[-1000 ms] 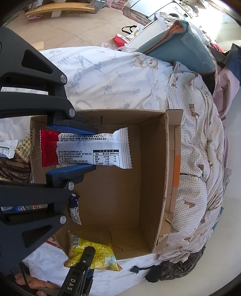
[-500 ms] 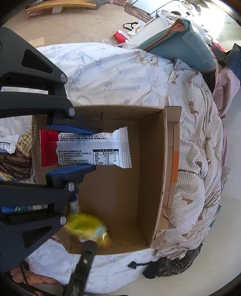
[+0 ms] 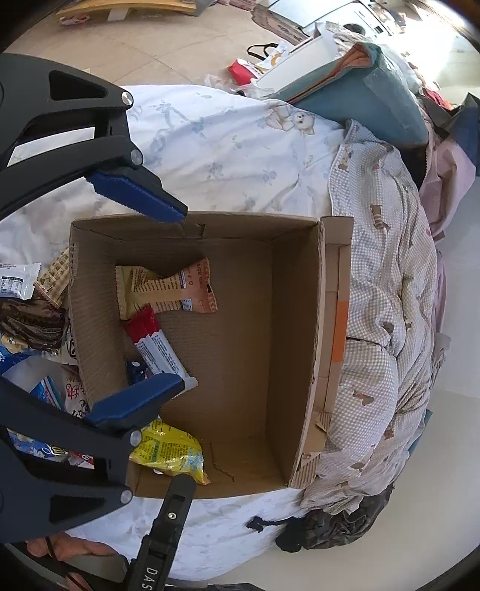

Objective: Organize snacks
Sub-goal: 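Withdraw both tools from the box back toward the snack pile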

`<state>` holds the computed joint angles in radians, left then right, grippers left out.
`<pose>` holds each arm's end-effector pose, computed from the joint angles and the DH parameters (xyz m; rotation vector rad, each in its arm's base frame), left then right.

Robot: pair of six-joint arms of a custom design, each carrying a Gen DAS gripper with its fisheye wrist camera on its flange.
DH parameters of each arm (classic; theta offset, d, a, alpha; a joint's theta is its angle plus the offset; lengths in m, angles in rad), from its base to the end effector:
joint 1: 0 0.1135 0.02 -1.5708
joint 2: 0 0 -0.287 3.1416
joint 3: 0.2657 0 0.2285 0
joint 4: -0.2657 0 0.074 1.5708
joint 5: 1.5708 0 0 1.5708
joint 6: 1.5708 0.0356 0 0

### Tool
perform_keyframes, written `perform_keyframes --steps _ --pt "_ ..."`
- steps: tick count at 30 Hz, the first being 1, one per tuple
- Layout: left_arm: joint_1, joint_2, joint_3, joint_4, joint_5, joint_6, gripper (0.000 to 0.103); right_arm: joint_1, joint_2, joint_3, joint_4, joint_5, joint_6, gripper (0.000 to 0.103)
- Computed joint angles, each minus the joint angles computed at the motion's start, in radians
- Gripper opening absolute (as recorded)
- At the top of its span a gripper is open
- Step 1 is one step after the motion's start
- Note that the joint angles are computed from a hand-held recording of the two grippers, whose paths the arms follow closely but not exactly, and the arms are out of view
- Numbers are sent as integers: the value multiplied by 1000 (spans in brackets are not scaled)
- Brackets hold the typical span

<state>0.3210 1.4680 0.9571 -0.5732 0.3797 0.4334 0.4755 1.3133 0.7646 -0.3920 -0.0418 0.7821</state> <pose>0.2531 0.0702 0.2489 0.2643 2.5351 -0.2220 0.2046 0.1070 0.2387 0.3800 2.5753 0.5430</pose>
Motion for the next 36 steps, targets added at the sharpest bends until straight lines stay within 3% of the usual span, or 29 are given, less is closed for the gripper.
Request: perform_keyframes --steps 8,17,20,22,34,36 --pt "56 -25 9 -34 43 11 82 11 -27 -1 -4 8 7 84" --pt "185 -69 60 -168 145 104 82 66 -131 -27 -39 35 92 84" --pt "252 -80 61 -199 160 122 92 99 -159 -25 -66 64 115 84" --pt "301 -80 64 -231 167 153 93 126 -179 -23 -89 87 128 84" --pt "504 -34 -15 -300 36 343 93 329 -309 -84 -167 184 322 84" --pt "516 2 -45 -299 -7 359 87 375 -324 -100 -180 194 365 84"
